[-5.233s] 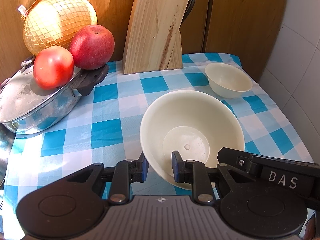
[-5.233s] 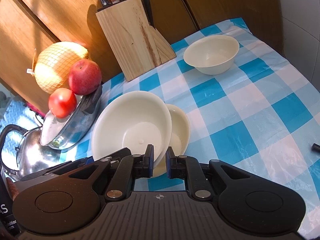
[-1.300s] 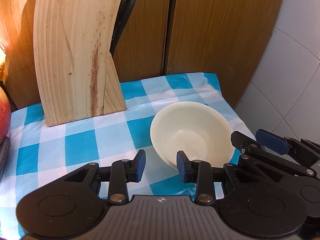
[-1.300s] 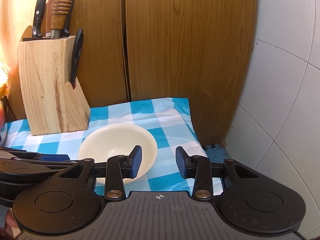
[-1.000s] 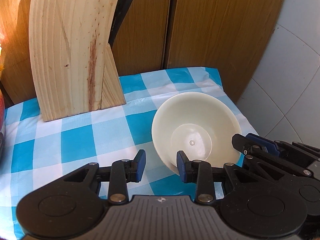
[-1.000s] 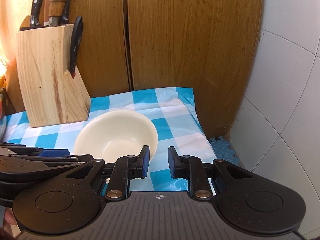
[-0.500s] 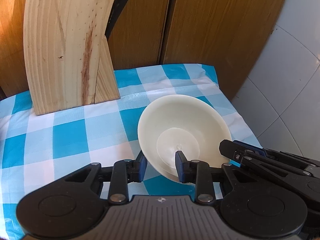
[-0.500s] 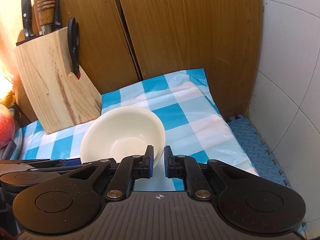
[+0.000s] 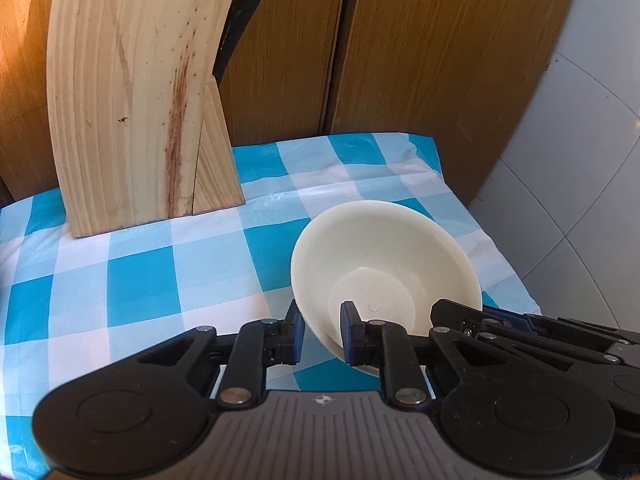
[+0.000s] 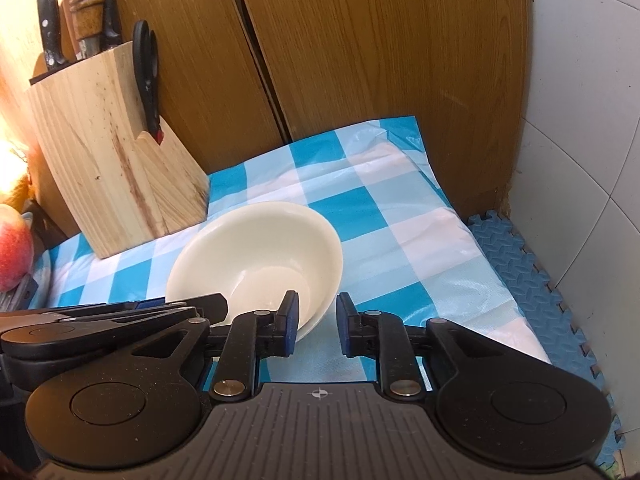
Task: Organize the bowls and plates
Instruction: 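Close the right gripper on the cream bowl rim and lift, then carry the cream bowl with the right gripper over the nested bowls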
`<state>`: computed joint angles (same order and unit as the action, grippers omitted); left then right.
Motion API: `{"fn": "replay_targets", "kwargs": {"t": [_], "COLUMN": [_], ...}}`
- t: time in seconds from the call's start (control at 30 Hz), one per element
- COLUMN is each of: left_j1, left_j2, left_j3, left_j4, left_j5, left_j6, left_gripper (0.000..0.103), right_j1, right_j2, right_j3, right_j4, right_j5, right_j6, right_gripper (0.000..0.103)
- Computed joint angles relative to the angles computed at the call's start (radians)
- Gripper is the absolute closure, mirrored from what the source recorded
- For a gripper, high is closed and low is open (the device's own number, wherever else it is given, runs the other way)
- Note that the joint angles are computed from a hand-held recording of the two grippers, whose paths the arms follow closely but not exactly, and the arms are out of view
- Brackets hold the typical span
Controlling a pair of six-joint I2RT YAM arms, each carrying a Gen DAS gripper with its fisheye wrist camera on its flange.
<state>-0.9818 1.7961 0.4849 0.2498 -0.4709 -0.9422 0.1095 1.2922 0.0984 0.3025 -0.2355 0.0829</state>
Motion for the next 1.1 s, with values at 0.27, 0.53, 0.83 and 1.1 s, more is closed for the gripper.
{"fn": "replay_targets", "kwargs": {"t": [0.27, 0.53, 0.83, 1.1], "left_j1": [-0.042, -0.125, -0.233, -0.343], "left_j2": [-0.06, -0.198, -0.305, -0.364], "left_j3": [-0.002, 0.012, 0.054, 0.115], "left_j4": [-0.054, -0.236, -0.448, -0.646], "left_j5": [-0.042, -0.121, -0.212, -0.305], "left_j6": [-0.009, -0.081, -0.199, -0.31], "left_gripper": [0.089, 0.089, 0.089, 0.089], "right_j1": [-0.037, -0.055, -0.049, -0.102], "right_j2": [-0.053, -0.346, -0.697, -0.902], "right_j3": [0.0, -0.009, 0.01, 0.036], "right_j4": [-0.056, -0.294, -0.606, -0.811], "right_j5": [-0.023, -0.043, -0.05, -0.112], "right_j6": [0.0, 0.006, 0.017, 0.001], "right_gripper": [0.081, 0.082, 0.081, 0.081]}}
